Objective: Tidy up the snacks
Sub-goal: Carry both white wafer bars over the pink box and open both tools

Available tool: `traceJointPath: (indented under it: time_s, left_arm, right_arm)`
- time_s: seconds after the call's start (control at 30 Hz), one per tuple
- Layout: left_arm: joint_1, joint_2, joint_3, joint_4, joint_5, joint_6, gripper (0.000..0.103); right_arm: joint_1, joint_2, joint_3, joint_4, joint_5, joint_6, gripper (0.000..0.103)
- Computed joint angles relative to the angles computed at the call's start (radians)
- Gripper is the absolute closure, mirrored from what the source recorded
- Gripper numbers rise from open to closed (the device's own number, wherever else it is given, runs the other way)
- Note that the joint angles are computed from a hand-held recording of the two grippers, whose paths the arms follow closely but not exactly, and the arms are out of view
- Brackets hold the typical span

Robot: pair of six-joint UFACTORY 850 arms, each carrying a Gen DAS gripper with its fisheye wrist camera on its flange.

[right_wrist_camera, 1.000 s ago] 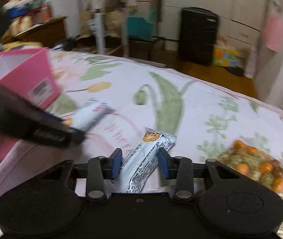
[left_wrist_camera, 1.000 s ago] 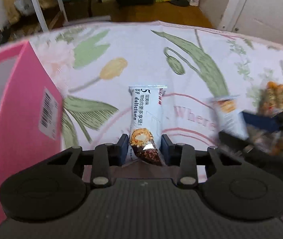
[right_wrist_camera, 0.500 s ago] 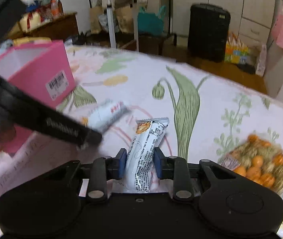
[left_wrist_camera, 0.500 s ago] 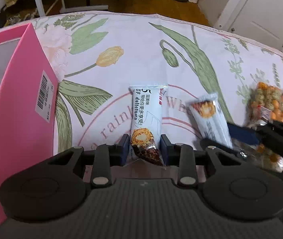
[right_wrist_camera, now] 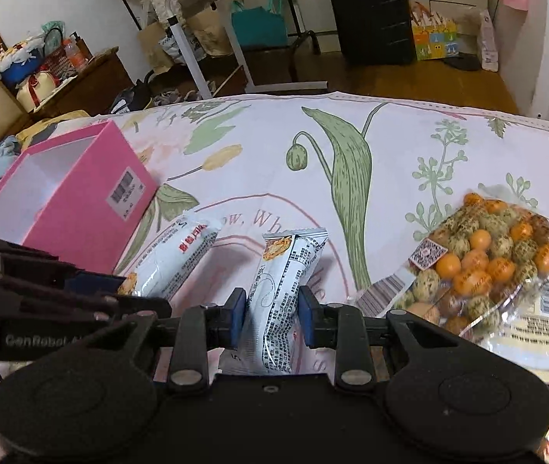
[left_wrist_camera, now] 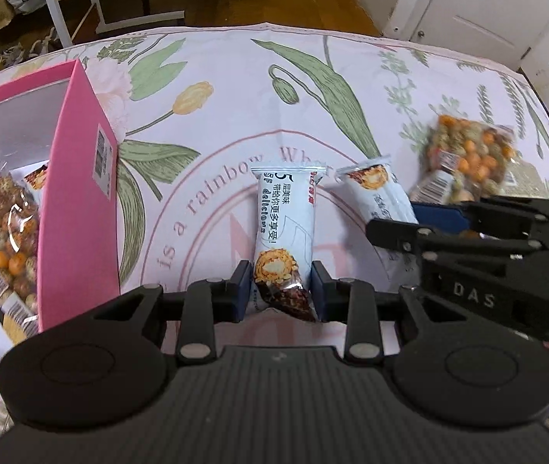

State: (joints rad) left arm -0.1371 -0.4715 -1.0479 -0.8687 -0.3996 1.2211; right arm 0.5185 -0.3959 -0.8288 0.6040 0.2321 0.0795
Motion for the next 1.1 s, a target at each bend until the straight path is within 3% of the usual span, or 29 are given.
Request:
traceJointPath:
  time_s: [0.17, 0.23, 0.37, 0.5, 0.67, 0.83, 1.1]
  left_arm:
    - [0.022, 0.051, 0.052, 0.049, -0.016, -0.030, 0.072]
    - [0.038, 0.059, 0.066, 0.063, -0.055, -0.041, 0.072]
    - [0.054, 0.106, 0.124, 0.043, -0.054, 0.015, 0.072]
    - [0.085, 0.173, 0.188, -0.007, -0.062, 0.111, 0.072]
    - [0.120, 0.248, 0.255, -0.138, 0.003, 0.263, 0.072]
    - [0.198, 0.311, 0.284, -0.183, -0.043, 0.346, 0.072]
    - [0.368, 0.380, 0.238, -0.139, -0.203, 0.358, 0.072]
  right_arm:
    - [0.015, 0.060, 0.029, -0.060, -0.076, 0.094, 0.070]
    - [0.031, 0.084, 0.047, -0.009, -0.072, 0.047, 0.070]
    - [0.063, 0.125, 0.076, 0.121, -0.072, -0.070, 0.070]
    - [0.102, 0.173, 0.110, 0.142, -0.049, -0.076, 0.070]
    - [0.166, 0.199, 0.150, 0.164, 0.021, -0.042, 0.070]
    - [0.229, 0.225, 0.140, 0.348, 0.023, -0.232, 0.070]
    - [0.292, 0.256, 0.053, 0.351, -0.025, -0.323, 0.070]
